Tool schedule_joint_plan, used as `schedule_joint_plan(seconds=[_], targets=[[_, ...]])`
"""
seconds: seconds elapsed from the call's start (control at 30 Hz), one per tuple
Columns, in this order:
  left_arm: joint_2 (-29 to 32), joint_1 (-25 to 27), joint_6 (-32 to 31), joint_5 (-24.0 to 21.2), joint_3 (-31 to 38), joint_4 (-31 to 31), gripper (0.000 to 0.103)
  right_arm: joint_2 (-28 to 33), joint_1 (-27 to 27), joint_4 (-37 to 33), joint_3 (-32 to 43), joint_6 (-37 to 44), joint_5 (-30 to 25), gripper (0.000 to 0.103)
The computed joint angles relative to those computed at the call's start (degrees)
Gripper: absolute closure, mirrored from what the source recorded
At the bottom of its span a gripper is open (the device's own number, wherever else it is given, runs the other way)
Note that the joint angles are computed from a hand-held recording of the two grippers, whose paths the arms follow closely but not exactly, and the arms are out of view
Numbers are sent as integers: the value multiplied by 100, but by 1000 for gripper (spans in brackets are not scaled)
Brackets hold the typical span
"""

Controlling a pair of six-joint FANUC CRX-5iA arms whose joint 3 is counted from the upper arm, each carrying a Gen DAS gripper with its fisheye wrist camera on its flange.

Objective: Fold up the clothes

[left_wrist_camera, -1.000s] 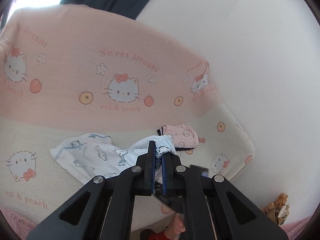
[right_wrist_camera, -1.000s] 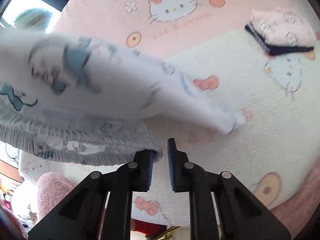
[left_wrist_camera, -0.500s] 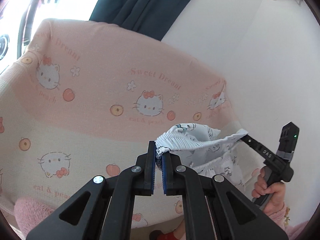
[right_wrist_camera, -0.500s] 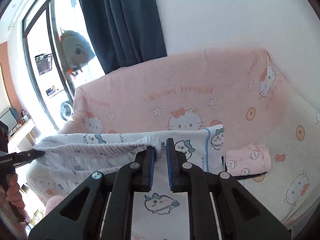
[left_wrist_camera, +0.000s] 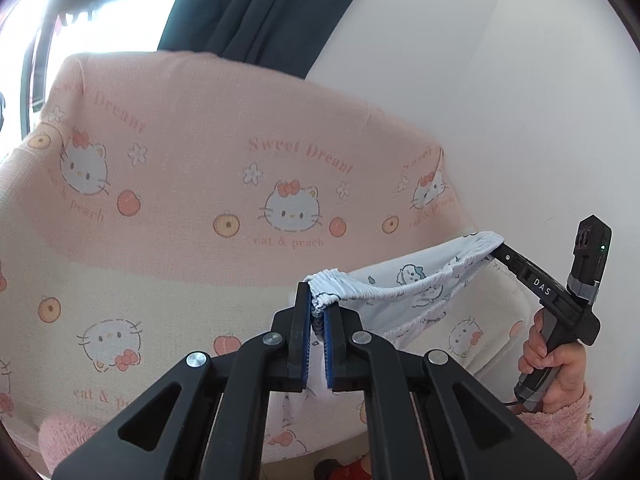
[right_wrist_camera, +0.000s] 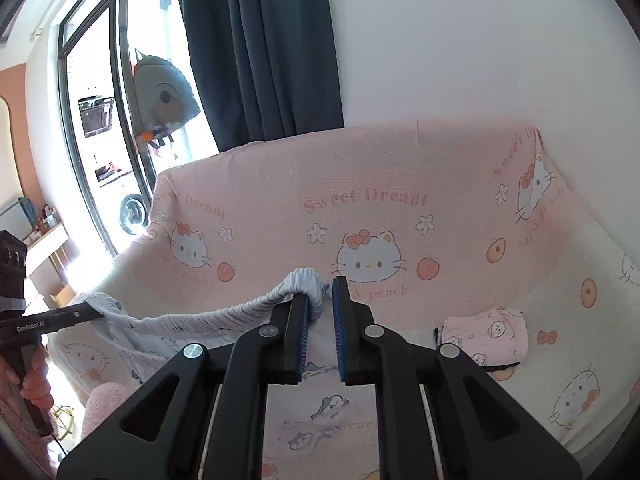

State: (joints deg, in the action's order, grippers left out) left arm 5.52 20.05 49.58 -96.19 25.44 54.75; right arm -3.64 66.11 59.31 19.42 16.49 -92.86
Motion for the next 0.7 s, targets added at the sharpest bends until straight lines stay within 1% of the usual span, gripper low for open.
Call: schedule_joint_plan(seconds=[0.03, 0.1, 0.13, 0.2, 0.23, 0.3, 0.4, 0.47, 0.5, 0.53, 0.57, 0.6, 0.7], targets=[[208, -183, 191, -25, 211, -208, 98, 61, -146, -136, 44, 124, -21, 93], [636, -535, 525, 188, 854, -736, 98, 122, -690, -837, 164, 403, 241, 93], [868, -660, 687, 234, 1276, -846, 98, 141, -951, -1124, 234, 559, 379, 93], [1237, -732, 885, 345, 2029, -558, 98, 354, -1317, -1343, 640, 903, 581, 93], [1317, -710, 847, 454, 2293, -306, 98, 488, -1378, -1211, 882, 1071, 641, 93], [1195, -612, 505, 892, 2387, 156, 98, 658, -1308, -606, 1215, 1258, 850, 93], [893, -405, 163, 1221, 2043, 589, 98, 629, -1039, 539, 1151, 1100, 1246, 93], [606, -254, 81, 1152, 1498, 547, 98, 463, -837, 994, 799, 799, 1360, 90], [390, -189, 13, 1135, 1074, 378, 98, 387, -717, 971, 589, 655, 1232, 89], [168, -128, -38, 1047, 586, 117, 98, 319, -594, 890, 385, 514, 1073, 86], [-15, -74, -63, 958, 162, -160, 98, 260, -472, 799, 195, 373, 920, 85], [-139, -63, 11, 749, -273, -568, 98, 159, -370, 512, -90, 163, 791, 85], [-237, -217, 412, 244, -1283, -2015, 98, -201, -273, -1013, -1043, -707, 593, 85]])
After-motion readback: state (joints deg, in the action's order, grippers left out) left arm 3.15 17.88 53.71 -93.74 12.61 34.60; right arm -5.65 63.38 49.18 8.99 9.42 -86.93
